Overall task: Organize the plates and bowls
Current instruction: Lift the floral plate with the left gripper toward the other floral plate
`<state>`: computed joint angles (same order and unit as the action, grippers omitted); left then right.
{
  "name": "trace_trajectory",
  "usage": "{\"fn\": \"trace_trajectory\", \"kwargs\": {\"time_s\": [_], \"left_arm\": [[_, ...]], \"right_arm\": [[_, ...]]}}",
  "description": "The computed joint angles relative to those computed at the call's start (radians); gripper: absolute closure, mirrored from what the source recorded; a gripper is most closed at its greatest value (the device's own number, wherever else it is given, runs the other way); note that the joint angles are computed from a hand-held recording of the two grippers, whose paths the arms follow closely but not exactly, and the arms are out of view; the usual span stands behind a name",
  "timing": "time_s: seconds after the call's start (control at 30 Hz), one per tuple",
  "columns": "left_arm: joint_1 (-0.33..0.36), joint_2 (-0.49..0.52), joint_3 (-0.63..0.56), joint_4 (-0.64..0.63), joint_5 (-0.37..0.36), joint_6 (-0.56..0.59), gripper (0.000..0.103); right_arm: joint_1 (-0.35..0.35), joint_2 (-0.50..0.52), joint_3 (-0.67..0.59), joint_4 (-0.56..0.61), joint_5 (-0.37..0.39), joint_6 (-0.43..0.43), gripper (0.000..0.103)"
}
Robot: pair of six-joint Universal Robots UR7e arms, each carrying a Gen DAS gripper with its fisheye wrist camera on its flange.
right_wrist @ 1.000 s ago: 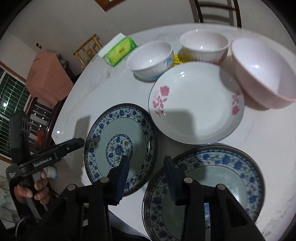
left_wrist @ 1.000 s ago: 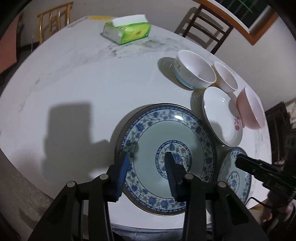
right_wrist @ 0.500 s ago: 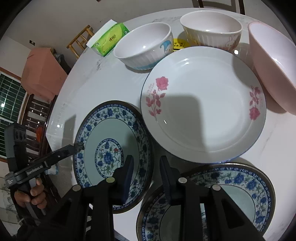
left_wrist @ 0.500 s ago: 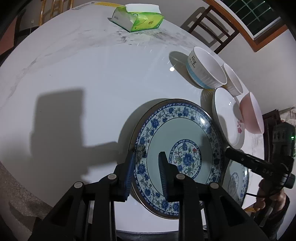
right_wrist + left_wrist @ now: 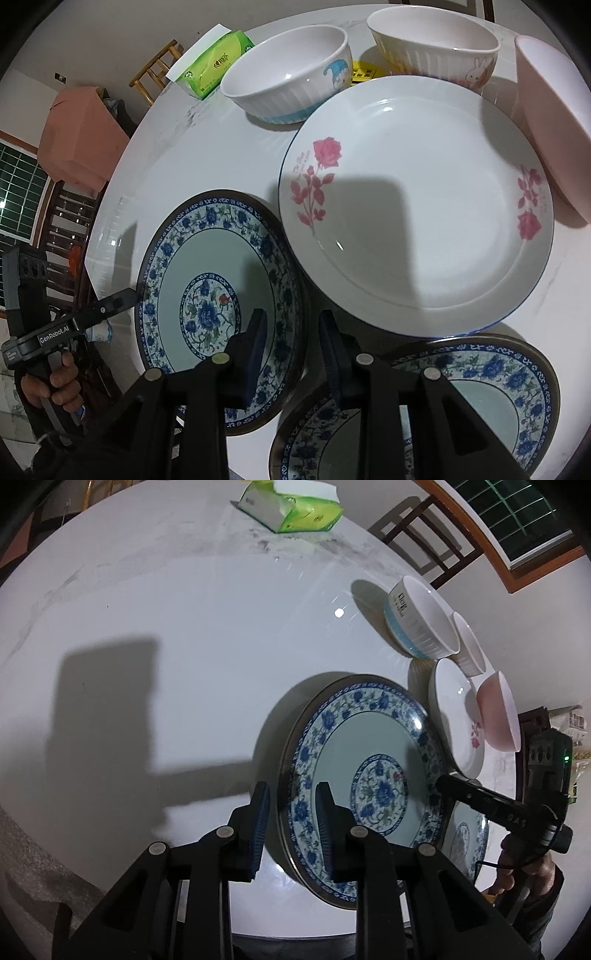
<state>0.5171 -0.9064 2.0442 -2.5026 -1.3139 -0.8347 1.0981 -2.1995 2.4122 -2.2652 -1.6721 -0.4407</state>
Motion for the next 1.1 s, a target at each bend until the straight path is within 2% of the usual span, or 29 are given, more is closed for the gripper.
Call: {"fn": "trace_trajectory", "kwargs": {"time_s": [0.13, 0.2, 0.33, 0.43, 0.67, 0.9, 1.1], "left_arm": [[0.009, 0.008, 0.005, -0.002, -0.014, 0.001, 0.082], [0.01, 0.015, 0.003, -0.002, -0.019, 0.012, 0.085], [0.014, 0.022, 0.001, -0.009, -0.025, 0.036, 0.09], [0.016, 0.021, -0.002, -0.002, -0.022, 0.053, 0.09], [0.006, -0.012, -0.001, 0.019, 0.023, 0.093, 0.089], [0.008, -0.053, 0.0, 0.068, 0.079, 0.121, 0.089], [0.021, -0.062, 0.007, 0.071, 0.096, 0.133, 0.089]], "right_arm": [[0.01, 0.007, 0.0, -0.002, -0.006, 0.005, 0.074], [0.006, 0.009, 0.0, -0.002, -0.001, -0.001, 0.074], [0.023, 0.035, 0.005, -0.03, -0.017, 0.013, 0.086], [0.033, 0.037, 0.01, -0.044, -0.024, 0.03, 0.086], [0.106, 0.008, 0.042, -0.064, -0.069, 0.094, 0.086], [0.182, 0.01, 0.077, -0.101, -0.078, 0.161, 0.086], [0.182, 0.029, 0.093, -0.128, -0.074, 0.175, 0.086]]}}
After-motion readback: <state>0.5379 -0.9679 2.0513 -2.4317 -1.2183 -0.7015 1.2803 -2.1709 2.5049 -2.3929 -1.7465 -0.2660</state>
